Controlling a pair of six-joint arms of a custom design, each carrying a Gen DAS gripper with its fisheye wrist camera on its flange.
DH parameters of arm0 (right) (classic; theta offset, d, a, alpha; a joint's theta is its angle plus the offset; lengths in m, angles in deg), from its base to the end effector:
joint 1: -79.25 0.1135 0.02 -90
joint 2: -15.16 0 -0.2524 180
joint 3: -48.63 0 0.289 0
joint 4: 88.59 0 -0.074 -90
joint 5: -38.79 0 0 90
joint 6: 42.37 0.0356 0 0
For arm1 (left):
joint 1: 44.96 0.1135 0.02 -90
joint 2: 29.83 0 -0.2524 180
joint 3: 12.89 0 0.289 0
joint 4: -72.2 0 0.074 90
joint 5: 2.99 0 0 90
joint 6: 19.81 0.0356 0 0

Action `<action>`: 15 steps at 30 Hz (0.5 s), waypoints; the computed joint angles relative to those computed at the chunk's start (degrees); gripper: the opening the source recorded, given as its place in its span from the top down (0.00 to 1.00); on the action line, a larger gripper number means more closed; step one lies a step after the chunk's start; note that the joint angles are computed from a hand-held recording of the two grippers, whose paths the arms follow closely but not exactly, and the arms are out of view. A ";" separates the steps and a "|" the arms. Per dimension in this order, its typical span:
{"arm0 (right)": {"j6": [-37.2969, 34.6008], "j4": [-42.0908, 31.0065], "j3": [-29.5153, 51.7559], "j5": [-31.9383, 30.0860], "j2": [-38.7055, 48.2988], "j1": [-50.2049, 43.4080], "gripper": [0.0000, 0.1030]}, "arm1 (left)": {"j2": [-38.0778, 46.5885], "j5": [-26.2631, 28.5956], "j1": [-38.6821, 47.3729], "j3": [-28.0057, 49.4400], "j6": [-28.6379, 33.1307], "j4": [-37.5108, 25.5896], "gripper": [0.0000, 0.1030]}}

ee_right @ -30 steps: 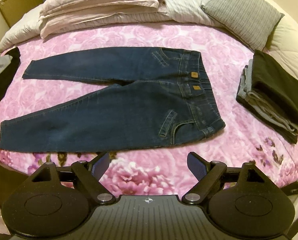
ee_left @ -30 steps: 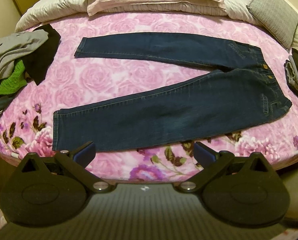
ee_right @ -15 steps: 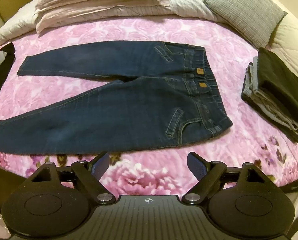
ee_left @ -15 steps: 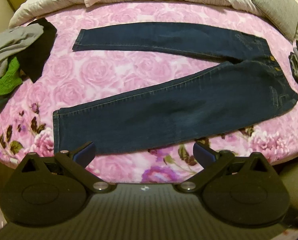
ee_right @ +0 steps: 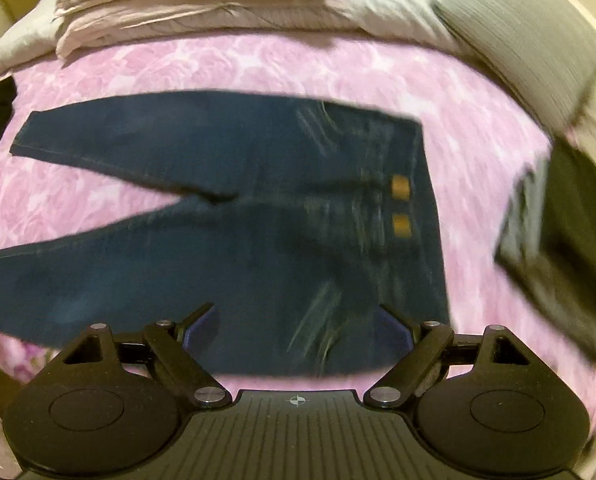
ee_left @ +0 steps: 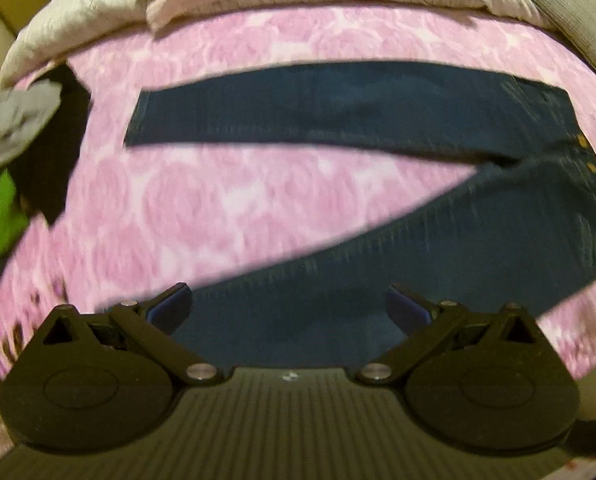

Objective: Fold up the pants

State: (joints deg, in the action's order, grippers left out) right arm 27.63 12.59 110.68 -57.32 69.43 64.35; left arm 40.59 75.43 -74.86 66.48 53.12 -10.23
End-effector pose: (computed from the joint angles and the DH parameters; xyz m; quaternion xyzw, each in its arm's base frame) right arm 0.1889 -0.0463 0.2541 -0.0526 0.9836 0.0008 0.1727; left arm 0.2219 -0.1194 0.2919 0.0956 0.9800 0.0346 0.1709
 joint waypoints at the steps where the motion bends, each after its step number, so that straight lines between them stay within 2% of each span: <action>1: -2.64 2.91 1.39 -0.89 3.87 -0.92 0.20 | 3.02 -0.10 1.21 2.12 2.54 1.81 0.02; 5: -10.50 13.32 8.55 -2.83 19.77 -1.71 0.21 | 14.35 1.11 5.95 10.30 13.15 8.89 0.03; 10: -19.61 20.33 17.91 -3.55 35.27 -1.46 0.22 | 30.60 5.59 12.27 23.20 27.07 15.30 0.07; 13: -23.23 22.17 24.56 -3.91 44.24 -0.96 0.27 | 40.52 9.80 16.19 32.28 34.52 17.23 0.10; 15: -24.12 23.19 29.24 -3.43 49.79 0.08 0.33 | 49.35 12.47 18.85 41.49 38.79 15.70 0.14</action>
